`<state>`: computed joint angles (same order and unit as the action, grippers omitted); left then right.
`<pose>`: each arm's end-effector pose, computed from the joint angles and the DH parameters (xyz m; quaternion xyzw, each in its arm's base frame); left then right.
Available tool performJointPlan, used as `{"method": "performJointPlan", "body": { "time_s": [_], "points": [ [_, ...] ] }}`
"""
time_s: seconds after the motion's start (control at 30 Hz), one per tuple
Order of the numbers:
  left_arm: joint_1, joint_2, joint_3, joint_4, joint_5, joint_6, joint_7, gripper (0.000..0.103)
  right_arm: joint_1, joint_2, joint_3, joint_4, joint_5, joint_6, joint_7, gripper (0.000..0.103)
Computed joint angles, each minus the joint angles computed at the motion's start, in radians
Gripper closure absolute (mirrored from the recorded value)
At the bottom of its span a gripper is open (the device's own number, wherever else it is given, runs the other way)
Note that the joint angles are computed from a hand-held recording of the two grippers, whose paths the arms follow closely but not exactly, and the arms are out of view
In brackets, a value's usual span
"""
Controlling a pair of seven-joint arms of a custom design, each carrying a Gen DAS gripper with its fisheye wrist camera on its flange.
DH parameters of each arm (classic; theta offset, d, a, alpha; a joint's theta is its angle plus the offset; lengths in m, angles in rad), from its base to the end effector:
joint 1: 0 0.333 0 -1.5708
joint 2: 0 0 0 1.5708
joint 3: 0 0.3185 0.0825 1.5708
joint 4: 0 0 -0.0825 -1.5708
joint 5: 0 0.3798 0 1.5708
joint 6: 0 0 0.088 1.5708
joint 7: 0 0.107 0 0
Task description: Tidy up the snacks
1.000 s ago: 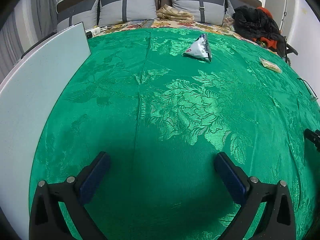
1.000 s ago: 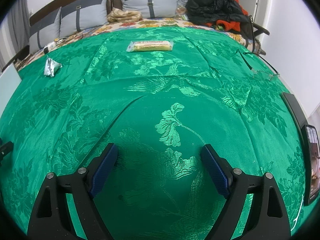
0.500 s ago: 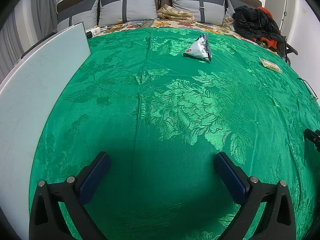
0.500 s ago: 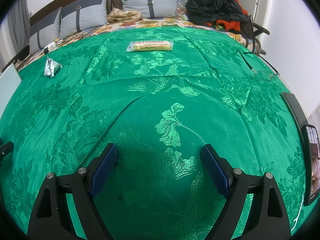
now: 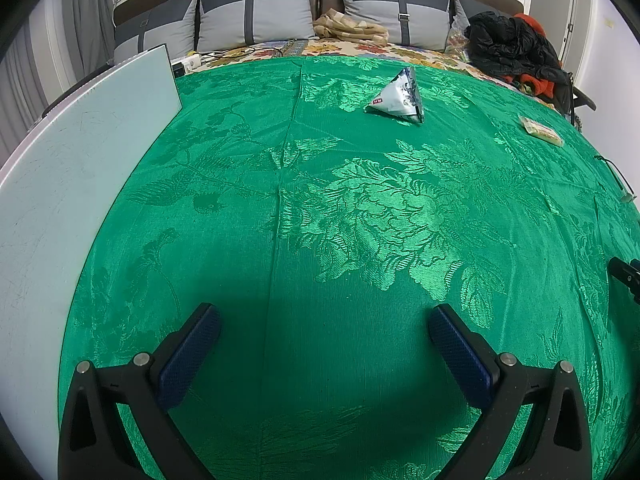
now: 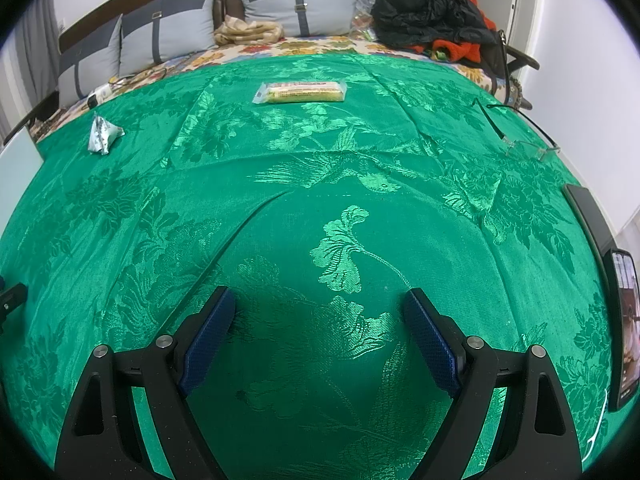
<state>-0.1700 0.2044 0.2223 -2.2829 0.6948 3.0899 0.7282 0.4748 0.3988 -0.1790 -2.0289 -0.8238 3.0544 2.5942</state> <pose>0.5619 -0.0257 0.3275 -0.7345 0.6052 -0.2012 0.2319 0.5791 0.2440 0.3096 -0.7031 0.6298 -0.2181 0.2479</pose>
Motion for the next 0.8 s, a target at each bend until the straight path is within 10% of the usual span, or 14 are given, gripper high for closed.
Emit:
{"method": "performJointPlan", "body": {
  "time_s": [0.8],
  "points": [
    [-0.005, 0.001, 0.004, 0.000, -0.008, 0.001, 0.007, 0.000, 0.002, 0.000, -0.002, -0.001, 0.005, 0.001, -0.005, 0.014]
  ]
}}
